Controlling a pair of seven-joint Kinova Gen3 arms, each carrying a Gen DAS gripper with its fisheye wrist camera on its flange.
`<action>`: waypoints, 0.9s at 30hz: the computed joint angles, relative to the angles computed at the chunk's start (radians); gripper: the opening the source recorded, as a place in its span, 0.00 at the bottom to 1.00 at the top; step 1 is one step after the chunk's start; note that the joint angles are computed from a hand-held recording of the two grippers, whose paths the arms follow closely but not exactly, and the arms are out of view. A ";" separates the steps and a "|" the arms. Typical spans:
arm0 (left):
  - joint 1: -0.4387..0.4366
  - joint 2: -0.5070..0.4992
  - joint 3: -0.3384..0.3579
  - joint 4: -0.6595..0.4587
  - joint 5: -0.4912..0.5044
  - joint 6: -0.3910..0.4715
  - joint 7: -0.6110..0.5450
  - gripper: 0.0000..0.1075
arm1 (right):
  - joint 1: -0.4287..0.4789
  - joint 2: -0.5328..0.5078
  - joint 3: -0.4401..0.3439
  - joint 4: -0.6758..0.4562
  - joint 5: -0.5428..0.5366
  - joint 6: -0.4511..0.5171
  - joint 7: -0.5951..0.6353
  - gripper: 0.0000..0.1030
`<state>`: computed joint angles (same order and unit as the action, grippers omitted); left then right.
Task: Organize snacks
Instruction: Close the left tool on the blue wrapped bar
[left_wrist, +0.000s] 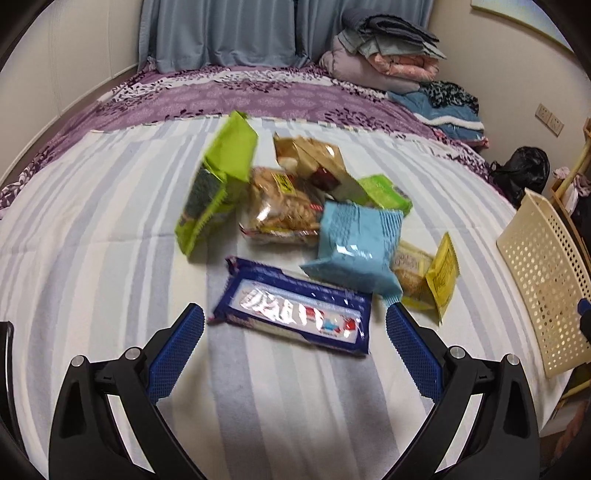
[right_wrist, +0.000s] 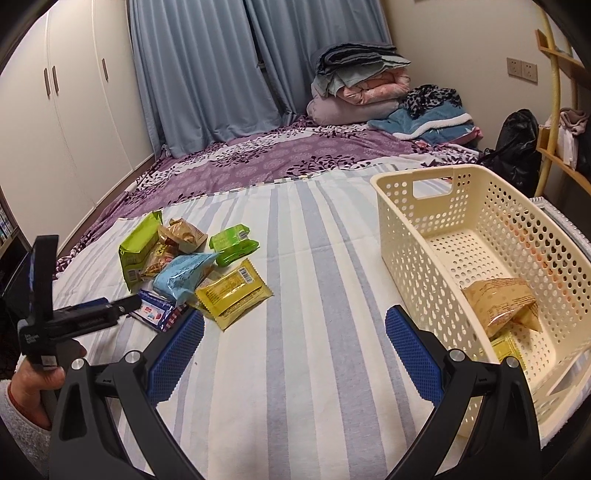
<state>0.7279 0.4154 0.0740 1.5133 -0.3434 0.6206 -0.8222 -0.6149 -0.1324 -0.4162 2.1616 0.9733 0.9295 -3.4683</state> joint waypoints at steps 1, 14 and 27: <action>0.008 0.011 -0.002 -0.009 -0.007 0.008 0.002 0.93 | 0.000 0.000 0.001 0.001 0.000 -0.003 0.001 0.95; 0.036 0.064 -0.014 -0.040 -0.033 0.077 0.013 0.93 | 0.007 0.009 0.011 0.016 0.008 -0.056 -0.009 0.95; -0.036 -0.047 -0.021 0.128 -0.066 0.062 0.040 0.93 | -0.006 0.033 0.020 0.005 0.014 -0.080 -0.001 0.95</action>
<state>0.6919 0.3682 0.0526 1.6413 -0.4097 0.6831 -0.7826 -0.6214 -0.0995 -0.3960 2.1670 0.9876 0.8494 -3.4690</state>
